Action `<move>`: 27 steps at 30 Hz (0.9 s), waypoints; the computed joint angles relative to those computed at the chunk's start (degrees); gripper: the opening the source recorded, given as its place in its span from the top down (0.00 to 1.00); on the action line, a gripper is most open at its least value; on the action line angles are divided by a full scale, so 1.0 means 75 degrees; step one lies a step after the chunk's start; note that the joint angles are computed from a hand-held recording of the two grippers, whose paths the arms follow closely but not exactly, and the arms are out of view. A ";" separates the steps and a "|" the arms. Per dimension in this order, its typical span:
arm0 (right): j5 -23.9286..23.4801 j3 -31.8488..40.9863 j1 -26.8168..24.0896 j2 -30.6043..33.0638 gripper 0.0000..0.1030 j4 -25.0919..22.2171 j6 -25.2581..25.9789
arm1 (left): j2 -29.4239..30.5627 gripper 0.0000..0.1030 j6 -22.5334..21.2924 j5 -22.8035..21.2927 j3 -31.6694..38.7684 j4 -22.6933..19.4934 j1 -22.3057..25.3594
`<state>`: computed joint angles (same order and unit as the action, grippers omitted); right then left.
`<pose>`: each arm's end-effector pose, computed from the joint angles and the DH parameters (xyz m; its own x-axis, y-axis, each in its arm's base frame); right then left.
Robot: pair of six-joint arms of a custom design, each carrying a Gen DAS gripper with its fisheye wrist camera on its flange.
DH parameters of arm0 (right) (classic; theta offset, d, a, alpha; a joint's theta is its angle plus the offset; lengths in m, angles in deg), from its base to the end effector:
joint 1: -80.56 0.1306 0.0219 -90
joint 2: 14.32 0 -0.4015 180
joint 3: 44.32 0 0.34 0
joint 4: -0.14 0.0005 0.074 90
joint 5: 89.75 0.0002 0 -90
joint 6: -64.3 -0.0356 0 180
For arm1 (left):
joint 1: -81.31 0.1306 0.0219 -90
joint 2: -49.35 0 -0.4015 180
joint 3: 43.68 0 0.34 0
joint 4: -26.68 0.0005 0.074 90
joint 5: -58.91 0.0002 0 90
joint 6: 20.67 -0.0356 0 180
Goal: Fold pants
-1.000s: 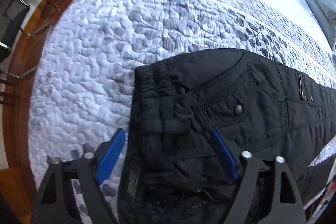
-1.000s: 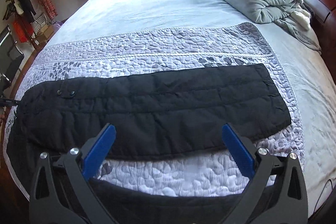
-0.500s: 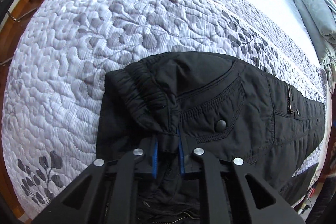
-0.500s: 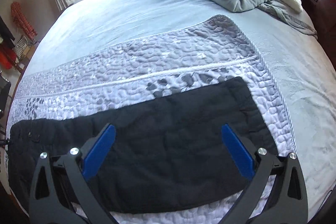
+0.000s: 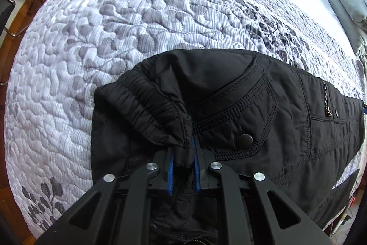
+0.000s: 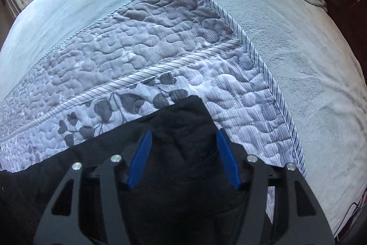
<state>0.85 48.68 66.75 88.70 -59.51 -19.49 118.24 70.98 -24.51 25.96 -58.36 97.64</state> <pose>0.4708 -0.1166 0.3598 -0.9315 0.1176 -0.3443 0.1423 0.9887 -0.0473 0.2200 0.0597 0.4008 -0.9468 -0.3072 -0.0962 -0.2958 0.9481 -0.1168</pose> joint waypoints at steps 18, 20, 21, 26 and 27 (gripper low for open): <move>-0.0322 -0.0518 0.0083 -0.1359 0.86 0.0385 0.1293 | -0.0235 0.89 0.0800 -0.0342 0.0078 0.0355 -0.0892; -0.0629 -0.0510 -0.0026 -0.1809 0.87 0.0318 0.1411 | -0.0485 0.89 0.0805 -0.0254 0.0196 0.0328 -0.0973; -0.0850 -0.0556 -0.0148 -0.2055 0.87 0.0287 0.1470 | -0.0600 0.89 0.0779 -0.0180 0.0259 0.0283 -0.0962; -0.2347 -0.0813 -0.0929 -0.3394 0.87 0.0041 0.1802 | -0.1344 0.89 0.0486 0.0461 0.0552 -0.0153 -0.0717; -0.2684 -0.0950 -0.1168 -0.3733 0.87 -0.0022 0.1934 | -0.1540 0.89 0.0457 0.0576 0.0621 -0.0301 -0.0719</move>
